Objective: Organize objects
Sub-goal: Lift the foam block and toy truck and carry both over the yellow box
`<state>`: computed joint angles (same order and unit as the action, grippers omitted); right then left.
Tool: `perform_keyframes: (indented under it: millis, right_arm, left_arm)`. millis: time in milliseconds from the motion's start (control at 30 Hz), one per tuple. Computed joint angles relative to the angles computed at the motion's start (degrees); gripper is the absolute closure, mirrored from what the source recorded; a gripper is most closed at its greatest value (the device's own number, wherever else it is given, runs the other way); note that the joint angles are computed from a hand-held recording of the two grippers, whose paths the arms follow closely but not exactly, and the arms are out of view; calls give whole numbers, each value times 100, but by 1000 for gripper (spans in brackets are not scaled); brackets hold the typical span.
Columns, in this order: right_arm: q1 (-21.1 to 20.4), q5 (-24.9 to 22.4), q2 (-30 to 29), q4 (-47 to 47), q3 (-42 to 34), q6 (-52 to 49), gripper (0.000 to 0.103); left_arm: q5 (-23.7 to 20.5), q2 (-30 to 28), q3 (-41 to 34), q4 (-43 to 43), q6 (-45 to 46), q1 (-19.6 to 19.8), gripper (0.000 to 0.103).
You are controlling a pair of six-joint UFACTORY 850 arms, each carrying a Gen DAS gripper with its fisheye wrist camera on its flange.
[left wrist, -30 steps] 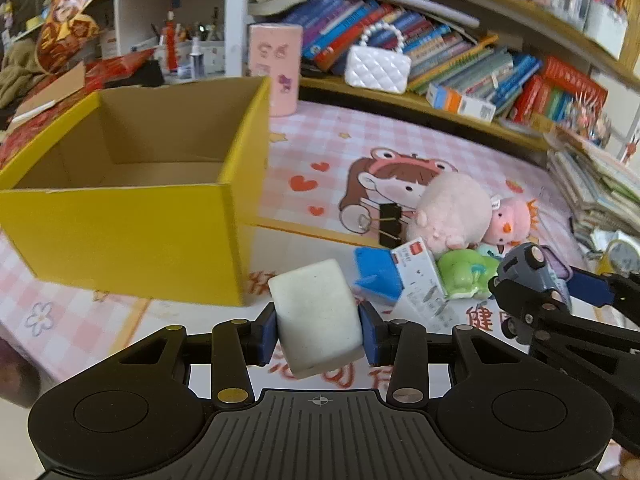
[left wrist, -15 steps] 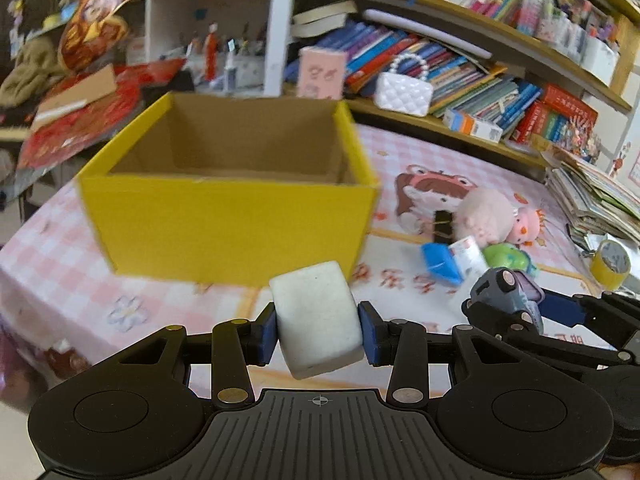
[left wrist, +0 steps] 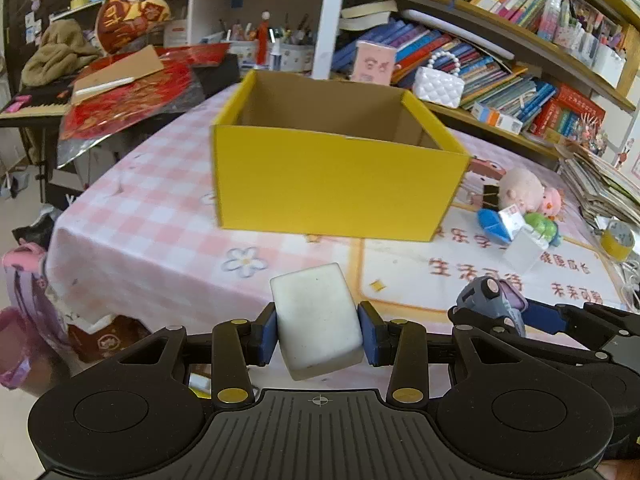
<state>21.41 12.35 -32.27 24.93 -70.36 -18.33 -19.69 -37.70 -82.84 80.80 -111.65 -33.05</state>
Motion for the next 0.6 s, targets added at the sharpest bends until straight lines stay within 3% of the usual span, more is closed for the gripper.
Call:
perform_keyframes:
  millis: [267, 600]
  right_arm:
    - [350, 165, -49, 751, -88, -631, 60]
    - [509, 119, -181, 2208, -318, -1882, 59]
  left_arm:
    - [-23, 409, 586, 1175, -969, 152, 63]
    - [332, 446, 683, 1611, -1192, 312, 63]
